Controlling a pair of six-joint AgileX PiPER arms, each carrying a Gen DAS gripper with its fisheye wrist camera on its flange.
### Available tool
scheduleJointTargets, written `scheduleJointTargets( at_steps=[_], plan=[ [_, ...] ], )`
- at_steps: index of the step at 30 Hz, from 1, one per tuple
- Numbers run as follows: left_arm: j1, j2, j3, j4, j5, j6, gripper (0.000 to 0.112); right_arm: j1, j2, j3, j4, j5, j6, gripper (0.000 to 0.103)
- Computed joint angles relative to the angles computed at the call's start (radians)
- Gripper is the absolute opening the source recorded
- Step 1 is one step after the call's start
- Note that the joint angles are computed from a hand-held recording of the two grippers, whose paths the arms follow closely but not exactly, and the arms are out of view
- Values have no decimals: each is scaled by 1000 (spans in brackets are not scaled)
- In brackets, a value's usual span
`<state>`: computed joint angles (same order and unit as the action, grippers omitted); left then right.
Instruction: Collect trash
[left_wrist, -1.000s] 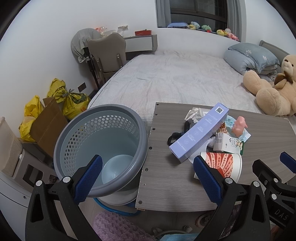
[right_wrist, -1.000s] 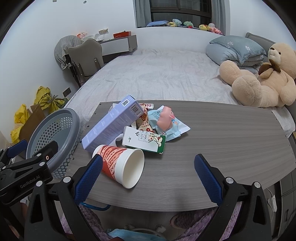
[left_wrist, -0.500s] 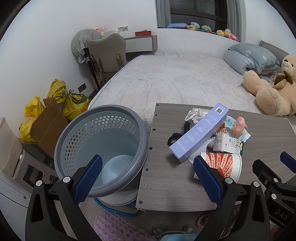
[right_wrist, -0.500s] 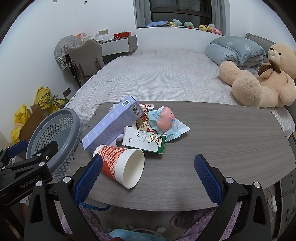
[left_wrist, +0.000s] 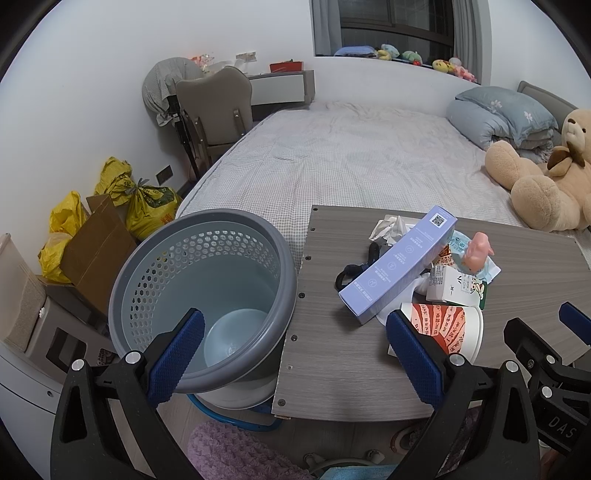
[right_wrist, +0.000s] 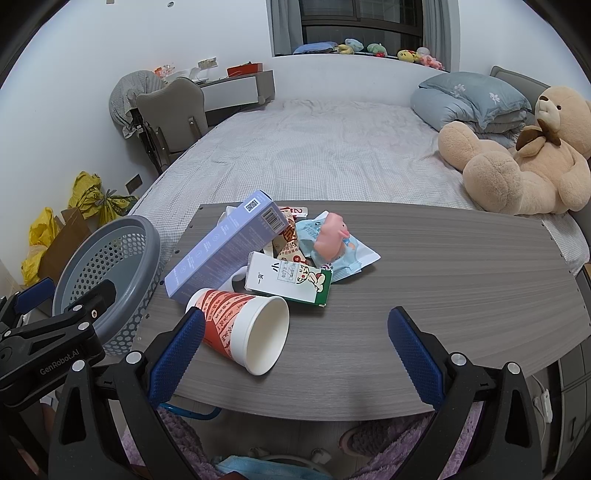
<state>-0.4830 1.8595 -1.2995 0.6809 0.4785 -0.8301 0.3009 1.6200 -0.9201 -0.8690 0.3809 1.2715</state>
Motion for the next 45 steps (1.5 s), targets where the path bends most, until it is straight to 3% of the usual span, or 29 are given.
scheduleJointTargets(
  at_steps=[18,24,28,33,41,45],
  plan=[
    [11,-6,-4,-20,5,29,97,-2,4,-3,15,-7,-17,95],
    [48,-11,4,-48,-9,70,97,-27,10,11,36,-55,-54,95],
    [68,9,2,-21,-13,46,97,-66,29,21,186,-138,-223,95],
    [93,39,-19,2,-2,24,97,-75,70,4,335,-168,-376,95],
    [143,60,-40,-23,-12,89,97,-30,151,-102,391,-95,-391,95],
    [175,64,-48,-65,-35,162,97,2,209,-185,395,-18,-343,95]
  ],
)
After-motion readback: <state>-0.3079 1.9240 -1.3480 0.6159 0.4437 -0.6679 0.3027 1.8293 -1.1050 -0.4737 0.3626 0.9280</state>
